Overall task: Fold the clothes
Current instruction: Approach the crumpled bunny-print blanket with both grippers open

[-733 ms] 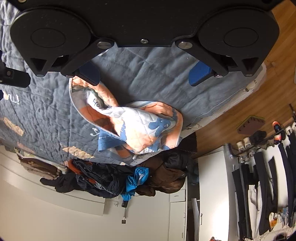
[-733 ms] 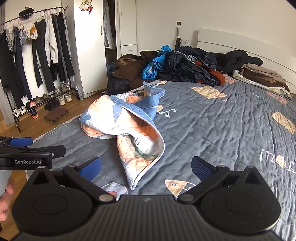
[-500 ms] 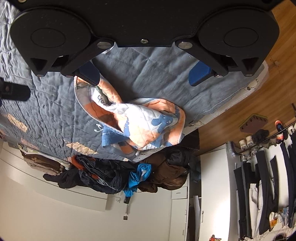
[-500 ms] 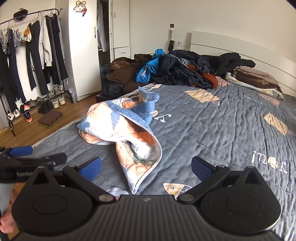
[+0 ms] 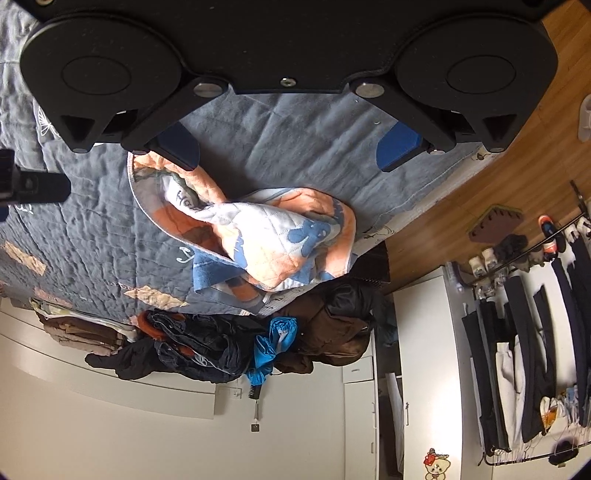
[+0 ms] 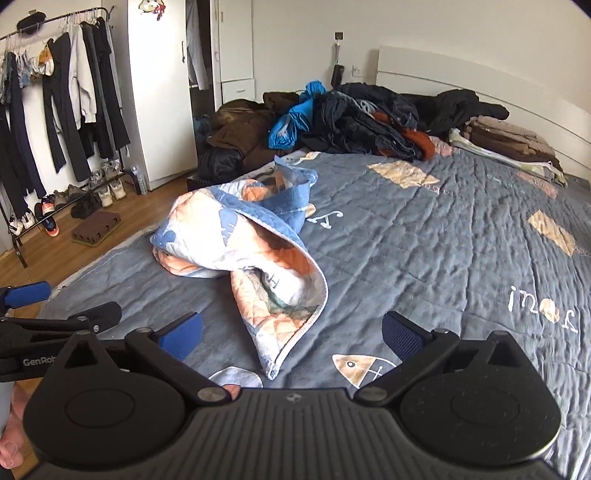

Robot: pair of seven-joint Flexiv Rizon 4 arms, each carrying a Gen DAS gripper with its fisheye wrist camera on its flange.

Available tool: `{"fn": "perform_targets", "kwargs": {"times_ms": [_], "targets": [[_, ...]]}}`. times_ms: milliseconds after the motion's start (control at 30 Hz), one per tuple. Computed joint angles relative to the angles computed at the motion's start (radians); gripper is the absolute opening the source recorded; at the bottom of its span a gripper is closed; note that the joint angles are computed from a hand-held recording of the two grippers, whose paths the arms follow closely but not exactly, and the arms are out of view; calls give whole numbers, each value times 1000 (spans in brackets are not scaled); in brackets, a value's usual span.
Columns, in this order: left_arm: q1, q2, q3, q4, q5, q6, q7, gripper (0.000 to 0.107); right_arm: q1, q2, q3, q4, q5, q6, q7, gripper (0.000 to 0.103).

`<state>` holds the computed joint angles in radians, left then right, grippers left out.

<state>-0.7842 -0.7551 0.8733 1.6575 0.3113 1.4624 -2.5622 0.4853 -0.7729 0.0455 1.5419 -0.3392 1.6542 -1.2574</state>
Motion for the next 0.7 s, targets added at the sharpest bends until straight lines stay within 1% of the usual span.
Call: {"fn": "perform_targets", "kwargs": {"times_ms": [33,100,167,233,300,367,433,500,600,700], "targets": [[21,7,-24,-2,8,-8,14,103,-13,-10,20,-17,-5,-6,-9,103],[56,25,-68,-1,22,-26,27,103,-19,-25,34,-53,-9,-41,-10,103],[87,61,-116,-3,25,-72,42,103,-38,-43,65,-84,-8,-58,-23,103],[101,82,-132,-20,59,-64,49,103,-74,-64,124,-118,-5,-76,-52,103],[117,85,-146,-62,77,-101,54,103,-92,-80,155,-140,1,-78,-78,103],[137,80,-160,-91,90,-121,36,103,-85,-92,152,-160,8,-85,-86,103],[160,76,-177,-106,115,-110,24,103,-82,-112,158,-192,4,-102,-109,103],[187,76,-200,-118,146,-98,30,103,-67,-128,144,-224,0,-117,-125,103],[214,70,-220,-153,193,-136,45,103,-47,-160,131,-293,8,-135,-129,103],[274,94,-279,-151,195,-149,45,103,-54,-195,175,-375,32,-181,-143,103]]}}
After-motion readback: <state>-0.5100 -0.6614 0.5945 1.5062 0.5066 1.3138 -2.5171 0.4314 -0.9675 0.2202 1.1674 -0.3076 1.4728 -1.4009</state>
